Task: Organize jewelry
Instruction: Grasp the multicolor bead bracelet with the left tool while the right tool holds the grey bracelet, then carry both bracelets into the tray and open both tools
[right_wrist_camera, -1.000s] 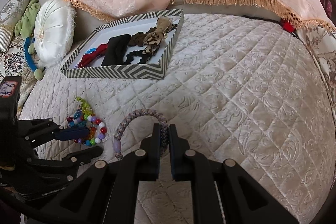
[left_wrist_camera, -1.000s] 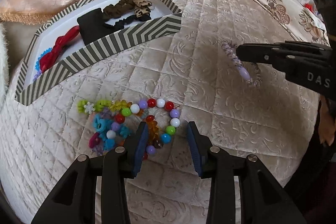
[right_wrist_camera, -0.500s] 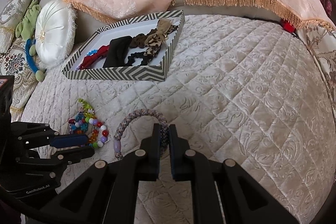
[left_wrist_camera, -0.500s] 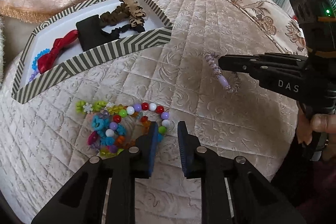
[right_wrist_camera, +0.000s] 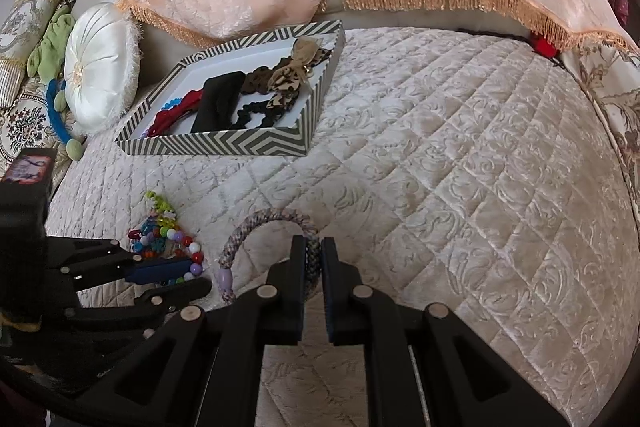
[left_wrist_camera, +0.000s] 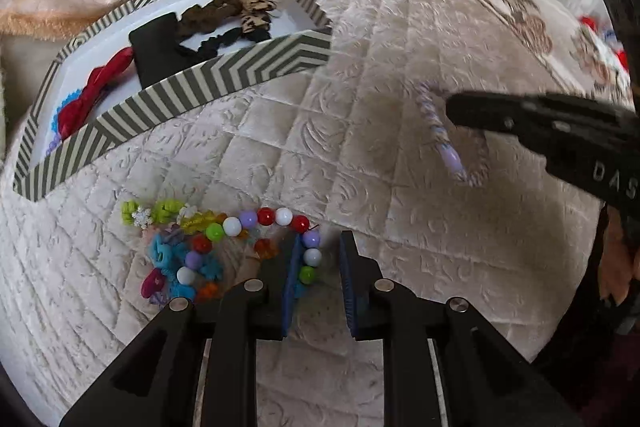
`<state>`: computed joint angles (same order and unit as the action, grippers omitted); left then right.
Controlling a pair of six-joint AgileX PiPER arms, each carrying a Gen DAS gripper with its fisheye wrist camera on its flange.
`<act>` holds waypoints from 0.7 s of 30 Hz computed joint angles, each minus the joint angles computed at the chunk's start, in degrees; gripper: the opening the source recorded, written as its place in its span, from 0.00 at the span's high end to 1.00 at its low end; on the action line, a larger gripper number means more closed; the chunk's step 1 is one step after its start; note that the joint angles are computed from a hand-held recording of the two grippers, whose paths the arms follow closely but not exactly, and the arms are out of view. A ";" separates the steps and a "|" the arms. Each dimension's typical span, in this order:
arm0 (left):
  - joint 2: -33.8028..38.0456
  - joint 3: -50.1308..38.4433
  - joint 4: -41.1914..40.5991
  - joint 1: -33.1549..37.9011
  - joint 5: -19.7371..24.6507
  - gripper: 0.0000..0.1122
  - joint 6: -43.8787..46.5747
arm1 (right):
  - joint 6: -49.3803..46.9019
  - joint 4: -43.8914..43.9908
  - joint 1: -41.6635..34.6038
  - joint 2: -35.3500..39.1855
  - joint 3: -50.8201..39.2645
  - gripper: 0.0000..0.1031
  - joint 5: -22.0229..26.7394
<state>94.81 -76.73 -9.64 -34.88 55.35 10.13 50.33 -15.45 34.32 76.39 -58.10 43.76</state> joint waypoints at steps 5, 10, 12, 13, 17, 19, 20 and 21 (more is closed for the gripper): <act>-1.33 1.62 -0.49 0.14 -1.55 1.00 0.55 | 1.05 -1.05 0.72 -0.45 -0.07 0.93 -0.22; -4.34 -0.79 -10.64 7.20 1.66 1.00 6.28 | 4.16 -4.90 3.34 -1.95 -1.83 0.93 1.16; -5.01 -3.54 -14.06 10.84 3.97 1.00 7.90 | 3.85 -4.92 3.65 -1.77 -3.07 0.93 1.60; -4.98 -5.37 -15.76 12.84 5.34 1.00 8.59 | 3.69 -4.90 3.82 -1.48 -3.82 0.93 1.79; -3.06 -12.41 -19.57 18.70 9.47 1.00 9.47 | 2.43 -4.64 4.37 0.54 -6.66 0.93 2.73; -1.68 -16.75 -18.62 20.31 10.21 1.00 7.81 | 0.85 -4.15 4.35 2.05 -8.69 0.93 3.56; -1.11 -18.23 -18.93 21.37 10.75 1.00 7.84 | 0.16 -3.93 4.23 2.64 -9.57 0.93 3.76; -0.05 -20.72 -18.58 22.10 11.19 1.00 7.09 | -1.51 -2.99 3.55 3.71 -11.16 0.93 3.88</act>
